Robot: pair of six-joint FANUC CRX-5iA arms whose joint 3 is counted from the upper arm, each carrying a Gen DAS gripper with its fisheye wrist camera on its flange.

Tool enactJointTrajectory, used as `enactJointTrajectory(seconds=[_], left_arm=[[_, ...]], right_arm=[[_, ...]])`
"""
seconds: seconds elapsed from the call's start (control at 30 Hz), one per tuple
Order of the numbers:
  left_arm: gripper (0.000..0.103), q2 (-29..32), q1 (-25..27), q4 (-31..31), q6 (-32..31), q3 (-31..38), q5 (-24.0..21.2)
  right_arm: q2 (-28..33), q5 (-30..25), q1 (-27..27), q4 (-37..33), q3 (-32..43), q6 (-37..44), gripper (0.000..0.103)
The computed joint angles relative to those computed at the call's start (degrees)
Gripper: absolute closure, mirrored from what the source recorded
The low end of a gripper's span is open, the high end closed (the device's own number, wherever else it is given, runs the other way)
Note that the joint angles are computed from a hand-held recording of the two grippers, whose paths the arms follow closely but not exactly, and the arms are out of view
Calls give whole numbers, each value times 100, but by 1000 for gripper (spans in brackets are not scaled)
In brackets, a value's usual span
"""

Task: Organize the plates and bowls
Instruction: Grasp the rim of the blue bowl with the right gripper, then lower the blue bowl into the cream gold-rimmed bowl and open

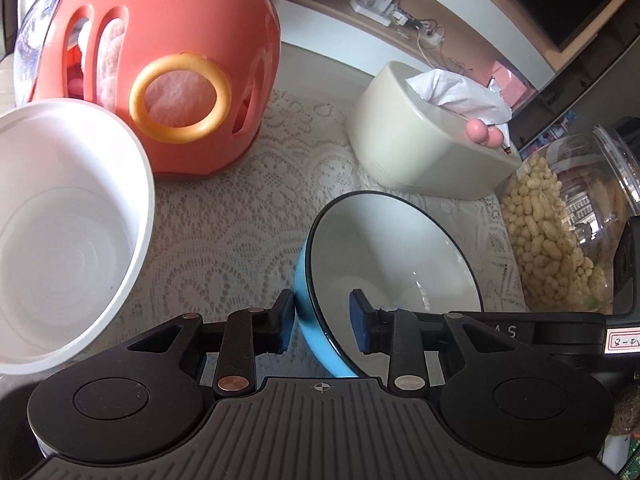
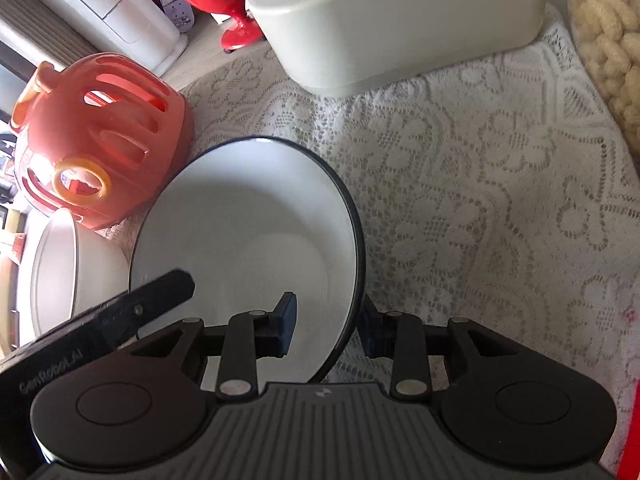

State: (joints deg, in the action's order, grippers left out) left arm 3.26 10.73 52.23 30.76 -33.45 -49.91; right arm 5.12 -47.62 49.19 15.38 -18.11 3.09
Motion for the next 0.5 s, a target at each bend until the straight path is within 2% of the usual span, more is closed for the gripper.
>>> enactJointTrajectory(seconds=[0.17,0.2,0.37,0.5], left_arm=[[72,212,12,112,40,73,-20],[77,289,20,125,49,101,-74],[75,480,-47,108,224,200,-104],[74,527,-184,-67,317,265,68]], right_arm=[[-170,282,-16,-1,-202,129,71],[-167,312,-34,-68,-209,180,71],[-33,575,-159,-329,-226,363,71],[83,498,-104,-142,-131,342,62]])
